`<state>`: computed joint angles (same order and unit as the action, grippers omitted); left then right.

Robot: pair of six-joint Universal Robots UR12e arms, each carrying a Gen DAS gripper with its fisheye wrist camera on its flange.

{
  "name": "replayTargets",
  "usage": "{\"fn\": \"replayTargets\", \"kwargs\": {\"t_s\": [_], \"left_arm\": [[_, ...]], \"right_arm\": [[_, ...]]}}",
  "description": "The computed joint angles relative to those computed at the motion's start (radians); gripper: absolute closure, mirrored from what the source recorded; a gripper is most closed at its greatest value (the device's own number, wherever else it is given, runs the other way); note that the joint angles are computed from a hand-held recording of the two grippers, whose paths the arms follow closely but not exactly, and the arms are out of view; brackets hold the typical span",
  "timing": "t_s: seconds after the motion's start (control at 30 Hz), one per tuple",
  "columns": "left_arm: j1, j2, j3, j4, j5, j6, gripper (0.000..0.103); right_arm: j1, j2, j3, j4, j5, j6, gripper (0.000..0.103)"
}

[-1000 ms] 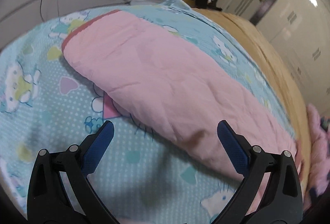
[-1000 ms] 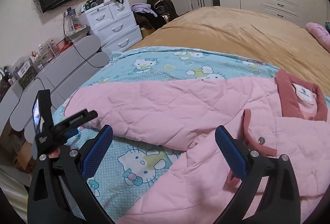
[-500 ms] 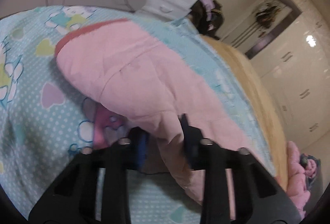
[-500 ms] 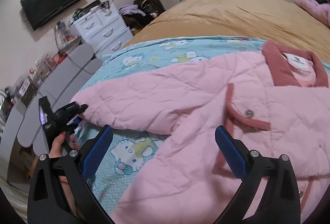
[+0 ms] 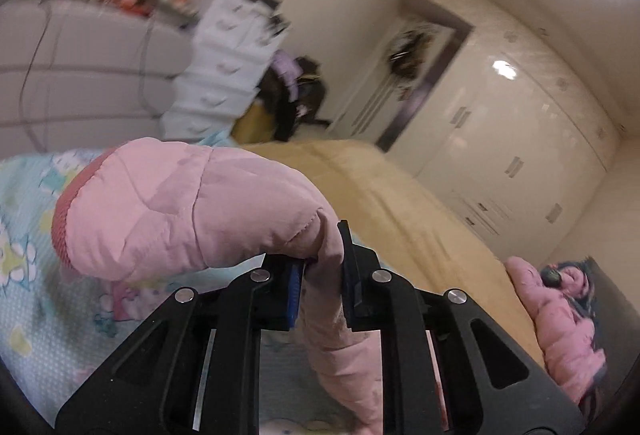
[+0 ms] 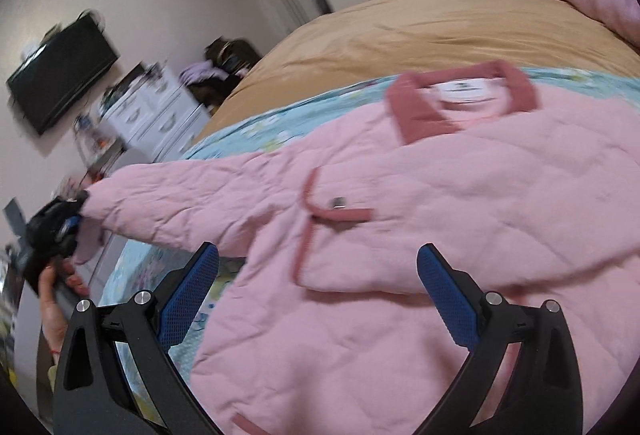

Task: Fold large clothes
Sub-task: 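Lift the sleeve with the left gripper and fold it across the jacket front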

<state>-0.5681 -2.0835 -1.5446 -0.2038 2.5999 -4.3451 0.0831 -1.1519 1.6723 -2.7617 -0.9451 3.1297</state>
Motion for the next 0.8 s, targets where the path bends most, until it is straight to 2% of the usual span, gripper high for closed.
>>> {"fn": "replayTargets", "kwargs": {"t_s": [0.13,0.27,0.47,0.6,0.8], "left_arm": [[-0.026,-0.056,0.101,0.133,0.005,0.213,0.094],[-0.042,-0.11,0.195,0.198,-0.021,0.36,0.094],[-0.063,-0.175,0.304,0.232,-0.063,0.494,0.094],[-0.07,-0.212,0.364,0.238,-0.124,0.573,0.094],[-0.075,-0.268,0.451,0.224,-0.268,0.665,0.094]], "right_arm": [[-0.042,-0.02,0.038,-0.033,-0.005,0.029,0.004],[-0.081,-0.036,0.07,-0.047,-0.029,0.056,0.004],[-0.127,-0.051,0.1,-0.076,-0.034,0.101,0.004],[-0.149,-0.055,0.114,-0.104,-0.03,0.123,0.004],[-0.171,-0.055,0.122,-0.131,-0.039,0.173,0.004]]}}
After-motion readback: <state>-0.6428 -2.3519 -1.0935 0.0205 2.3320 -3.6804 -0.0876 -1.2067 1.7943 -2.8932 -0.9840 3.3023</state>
